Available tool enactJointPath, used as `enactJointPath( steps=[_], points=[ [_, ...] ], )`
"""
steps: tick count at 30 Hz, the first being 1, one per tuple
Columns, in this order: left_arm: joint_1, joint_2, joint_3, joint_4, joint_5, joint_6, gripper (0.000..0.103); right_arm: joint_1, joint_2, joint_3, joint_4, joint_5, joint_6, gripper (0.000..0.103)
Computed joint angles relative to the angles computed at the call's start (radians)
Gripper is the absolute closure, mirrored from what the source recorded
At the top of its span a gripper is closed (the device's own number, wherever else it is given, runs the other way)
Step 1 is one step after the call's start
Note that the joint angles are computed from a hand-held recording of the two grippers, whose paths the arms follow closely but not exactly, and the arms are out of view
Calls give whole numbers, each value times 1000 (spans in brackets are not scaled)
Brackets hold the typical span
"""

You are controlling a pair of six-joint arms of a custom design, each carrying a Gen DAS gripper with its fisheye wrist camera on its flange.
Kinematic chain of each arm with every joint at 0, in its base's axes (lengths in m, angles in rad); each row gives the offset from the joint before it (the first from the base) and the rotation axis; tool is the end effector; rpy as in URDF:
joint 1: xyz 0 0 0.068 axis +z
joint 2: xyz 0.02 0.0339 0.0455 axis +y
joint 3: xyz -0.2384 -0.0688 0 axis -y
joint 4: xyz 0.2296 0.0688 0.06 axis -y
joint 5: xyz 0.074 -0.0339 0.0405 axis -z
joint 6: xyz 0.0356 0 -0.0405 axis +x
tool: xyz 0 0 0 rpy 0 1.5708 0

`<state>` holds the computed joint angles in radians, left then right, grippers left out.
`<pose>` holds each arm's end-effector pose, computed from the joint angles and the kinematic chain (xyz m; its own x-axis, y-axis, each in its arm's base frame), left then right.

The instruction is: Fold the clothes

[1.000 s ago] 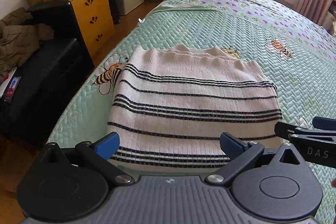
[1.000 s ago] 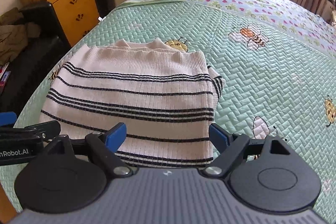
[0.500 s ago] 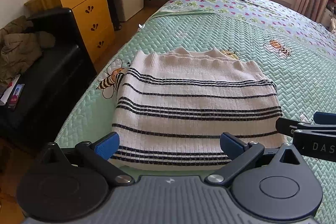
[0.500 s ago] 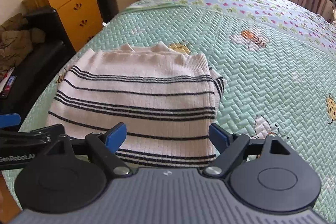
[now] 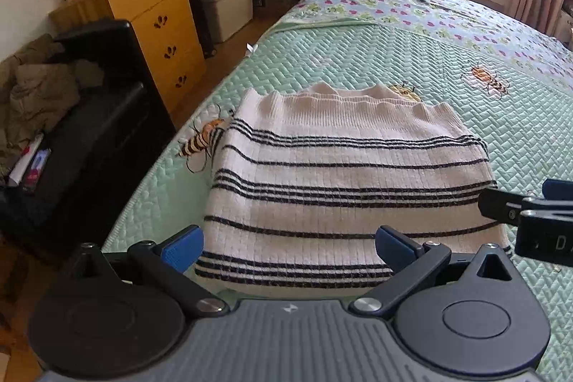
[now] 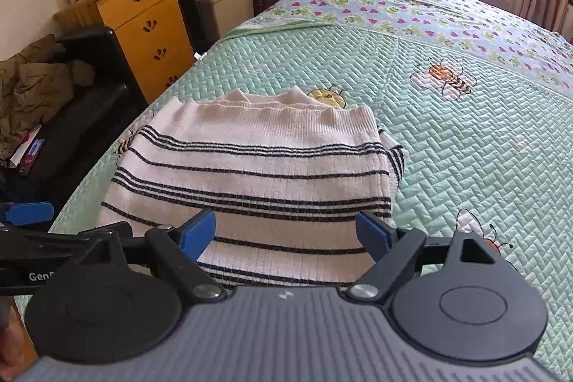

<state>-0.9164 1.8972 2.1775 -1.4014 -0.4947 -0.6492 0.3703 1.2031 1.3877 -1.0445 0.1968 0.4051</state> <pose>0.2242 -0.2644 0.3656 -0.7829 0.1463 -0.6047 0.1248 0.9891 0.0778 0.2077 0.0731 0.3546 -0.7422 0.1265 -0.6581 0.0615 0.9907 0.1210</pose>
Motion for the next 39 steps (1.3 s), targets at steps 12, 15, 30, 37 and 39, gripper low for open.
enactJointPath(
  steps=[12, 15, 30, 37, 39],
  points=[
    [-7, -47, -74, 72, -8, 9, 1, 26, -58, -53, 82, 28, -5, 17],
    [-25, -26, -47, 41, -54, -15, 1, 31, -74, -65, 96, 33, -8, 17],
    [-33, -36, -52, 58, -18, -3, 1, 52, -172, -183, 236, 101, -118, 12],
    [-38, -17, -23, 50, -31, 6, 1, 156, -203, -223, 280, 291, -175, 12],
    [-33, -4, -5, 36, -30, 5, 1, 212, -196, -227, 286, 387, -205, 12]
  ],
)
